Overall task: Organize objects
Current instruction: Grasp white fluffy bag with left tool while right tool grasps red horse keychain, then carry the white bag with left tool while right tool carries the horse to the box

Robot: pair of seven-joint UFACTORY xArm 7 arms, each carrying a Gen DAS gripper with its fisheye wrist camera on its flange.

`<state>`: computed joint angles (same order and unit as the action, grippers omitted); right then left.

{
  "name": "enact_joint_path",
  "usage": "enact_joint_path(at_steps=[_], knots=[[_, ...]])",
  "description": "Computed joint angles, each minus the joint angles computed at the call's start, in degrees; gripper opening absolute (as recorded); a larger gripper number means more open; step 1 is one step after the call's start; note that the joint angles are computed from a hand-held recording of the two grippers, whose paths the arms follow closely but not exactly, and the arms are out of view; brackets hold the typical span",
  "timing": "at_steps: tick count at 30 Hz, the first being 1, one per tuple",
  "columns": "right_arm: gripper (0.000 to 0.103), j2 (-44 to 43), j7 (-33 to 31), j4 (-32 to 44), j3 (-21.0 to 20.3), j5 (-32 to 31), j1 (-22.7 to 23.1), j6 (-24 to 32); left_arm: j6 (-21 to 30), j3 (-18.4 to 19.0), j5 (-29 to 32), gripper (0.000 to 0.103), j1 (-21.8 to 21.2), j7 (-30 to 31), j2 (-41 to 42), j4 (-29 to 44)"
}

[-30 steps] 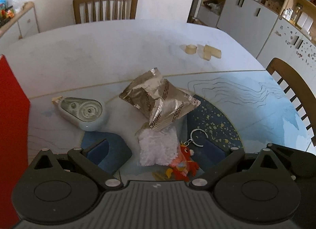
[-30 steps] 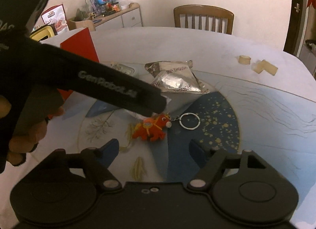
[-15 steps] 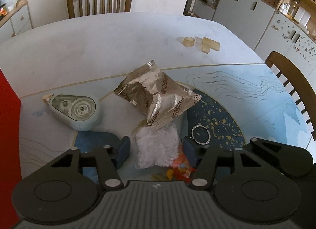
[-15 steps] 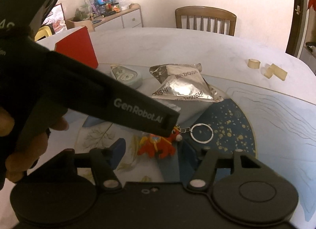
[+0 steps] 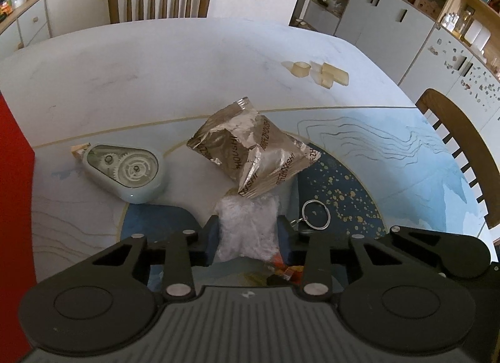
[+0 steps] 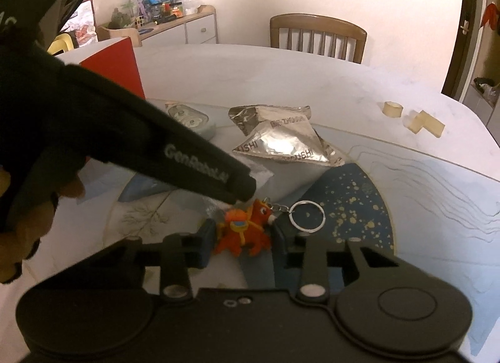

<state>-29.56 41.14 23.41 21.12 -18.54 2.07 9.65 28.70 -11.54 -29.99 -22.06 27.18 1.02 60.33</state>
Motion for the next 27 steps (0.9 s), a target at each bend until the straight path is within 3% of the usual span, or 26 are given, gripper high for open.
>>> enact_joint_path(at_steps=[10,27], knots=[[0.036,-5.7,-2.14,-1.3,-4.24,4.36,5.39,4.92,3.93,1.89,-5.35,0.034,0.78,3.49,-4.51,-2.6],[0.037,-13.97,-4.1,5.06,-5.83,10.51,9.46,13.54,13.63,9.07,-10.13,0.034,2.1,7.88,-17.09,-4.37]])
